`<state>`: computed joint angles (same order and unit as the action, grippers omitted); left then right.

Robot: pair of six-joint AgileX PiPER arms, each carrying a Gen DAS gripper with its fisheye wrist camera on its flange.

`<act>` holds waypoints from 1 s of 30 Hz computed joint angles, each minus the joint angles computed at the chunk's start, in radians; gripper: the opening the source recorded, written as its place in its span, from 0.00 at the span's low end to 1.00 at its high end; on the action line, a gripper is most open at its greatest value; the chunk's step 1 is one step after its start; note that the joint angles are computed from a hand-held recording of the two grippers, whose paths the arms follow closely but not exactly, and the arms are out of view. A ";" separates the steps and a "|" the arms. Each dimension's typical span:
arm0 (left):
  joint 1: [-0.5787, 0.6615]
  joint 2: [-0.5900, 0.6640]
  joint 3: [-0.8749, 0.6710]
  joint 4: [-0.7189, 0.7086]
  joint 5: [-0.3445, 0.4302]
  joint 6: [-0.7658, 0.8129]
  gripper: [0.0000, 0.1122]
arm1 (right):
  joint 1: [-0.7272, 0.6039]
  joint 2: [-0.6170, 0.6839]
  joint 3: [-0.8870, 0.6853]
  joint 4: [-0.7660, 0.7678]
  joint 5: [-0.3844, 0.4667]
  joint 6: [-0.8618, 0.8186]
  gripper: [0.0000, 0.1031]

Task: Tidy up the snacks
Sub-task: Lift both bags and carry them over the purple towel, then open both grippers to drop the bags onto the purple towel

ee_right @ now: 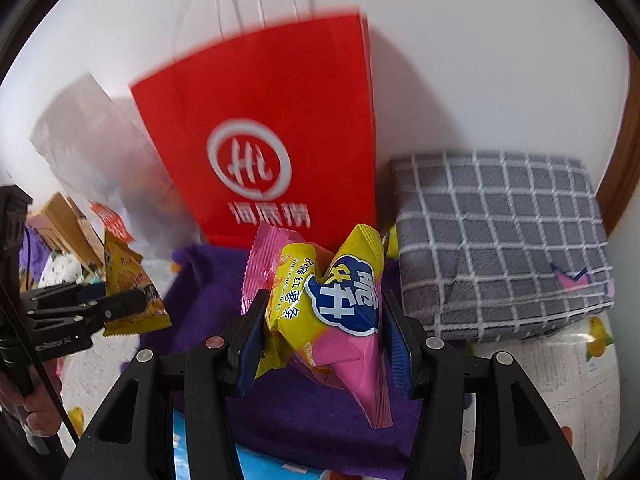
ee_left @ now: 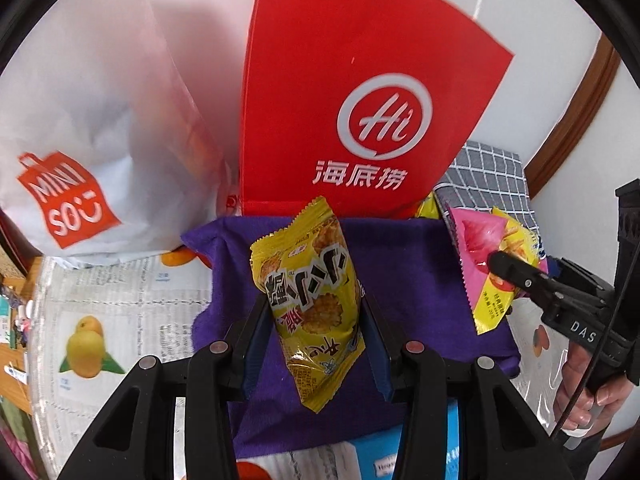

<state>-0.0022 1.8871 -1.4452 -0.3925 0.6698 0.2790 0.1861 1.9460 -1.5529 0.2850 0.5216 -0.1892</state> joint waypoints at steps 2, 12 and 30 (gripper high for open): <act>-0.002 0.032 -0.018 -0.003 0.000 0.003 0.37 | -0.003 0.034 -0.025 -0.003 0.015 -0.003 0.51; 0.007 0.160 -0.107 -0.030 0.046 0.021 0.37 | -0.009 0.168 -0.117 -0.023 0.089 -0.024 0.51; -0.057 0.291 -0.233 0.143 0.099 -0.154 0.39 | 0.037 0.289 -0.243 -0.176 0.179 0.130 0.57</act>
<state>-0.0589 2.1784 -1.6783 -0.2498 0.7685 0.1252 0.2230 2.2349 -1.7959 0.1085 0.7004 -0.0591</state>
